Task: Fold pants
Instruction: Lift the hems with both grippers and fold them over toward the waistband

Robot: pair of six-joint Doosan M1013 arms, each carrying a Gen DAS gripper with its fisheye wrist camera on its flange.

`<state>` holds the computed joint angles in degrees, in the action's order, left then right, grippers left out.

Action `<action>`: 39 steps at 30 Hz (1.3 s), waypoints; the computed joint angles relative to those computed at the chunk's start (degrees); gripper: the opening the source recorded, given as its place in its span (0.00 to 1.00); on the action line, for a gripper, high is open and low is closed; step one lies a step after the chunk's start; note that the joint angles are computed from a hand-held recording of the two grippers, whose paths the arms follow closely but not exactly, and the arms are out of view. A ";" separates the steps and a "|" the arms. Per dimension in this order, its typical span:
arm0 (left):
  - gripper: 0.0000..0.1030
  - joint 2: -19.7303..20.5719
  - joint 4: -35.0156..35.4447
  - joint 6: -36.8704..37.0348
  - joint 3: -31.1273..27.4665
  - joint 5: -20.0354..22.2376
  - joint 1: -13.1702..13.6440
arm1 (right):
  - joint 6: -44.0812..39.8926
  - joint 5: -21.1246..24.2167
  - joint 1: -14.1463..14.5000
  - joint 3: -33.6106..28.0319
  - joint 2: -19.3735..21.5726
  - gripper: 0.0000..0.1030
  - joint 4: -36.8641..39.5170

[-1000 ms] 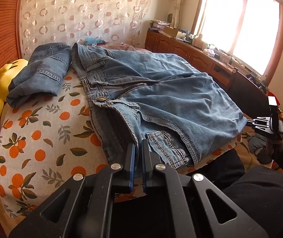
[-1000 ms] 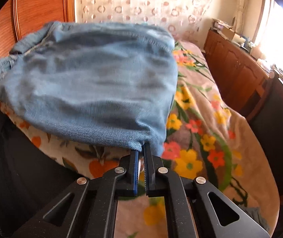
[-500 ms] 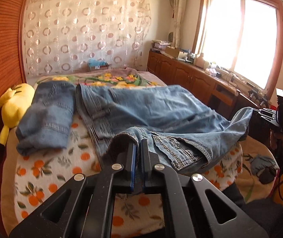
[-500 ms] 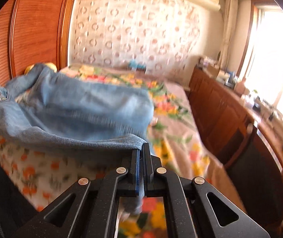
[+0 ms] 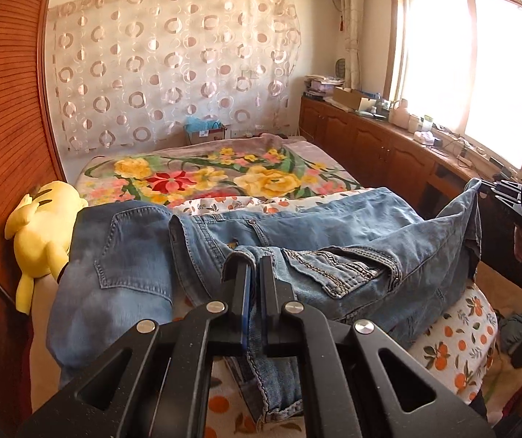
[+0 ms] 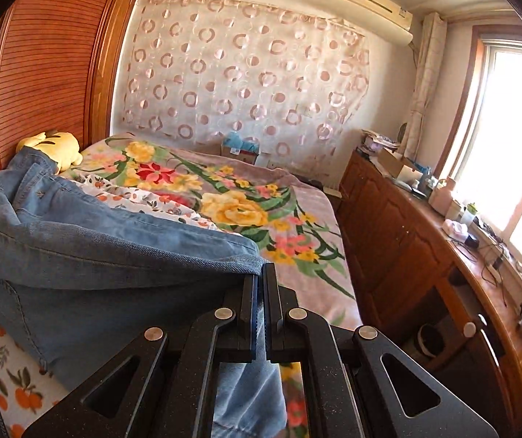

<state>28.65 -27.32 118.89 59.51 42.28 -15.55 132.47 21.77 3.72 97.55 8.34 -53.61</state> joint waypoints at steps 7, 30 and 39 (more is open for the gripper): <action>0.05 3.98 1.90 -2.42 -5.72 3.12 0.06 | -14.18 0.06 -2.26 -4.34 2.48 0.02 13.16; 0.05 9.07 0.23 -2.59 -15.47 6.40 0.70 | -30.91 1.94 -4.77 -12.80 5.66 0.02 29.45; 0.05 16.47 7.03 -9.16 -27.81 10.62 0.06 | -30.07 5.75 -4.07 -18.57 10.41 0.02 26.58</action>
<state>45.12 -20.30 109.72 31.69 52.91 -15.49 102.40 27.53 -0.35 78.97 18.75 -27.03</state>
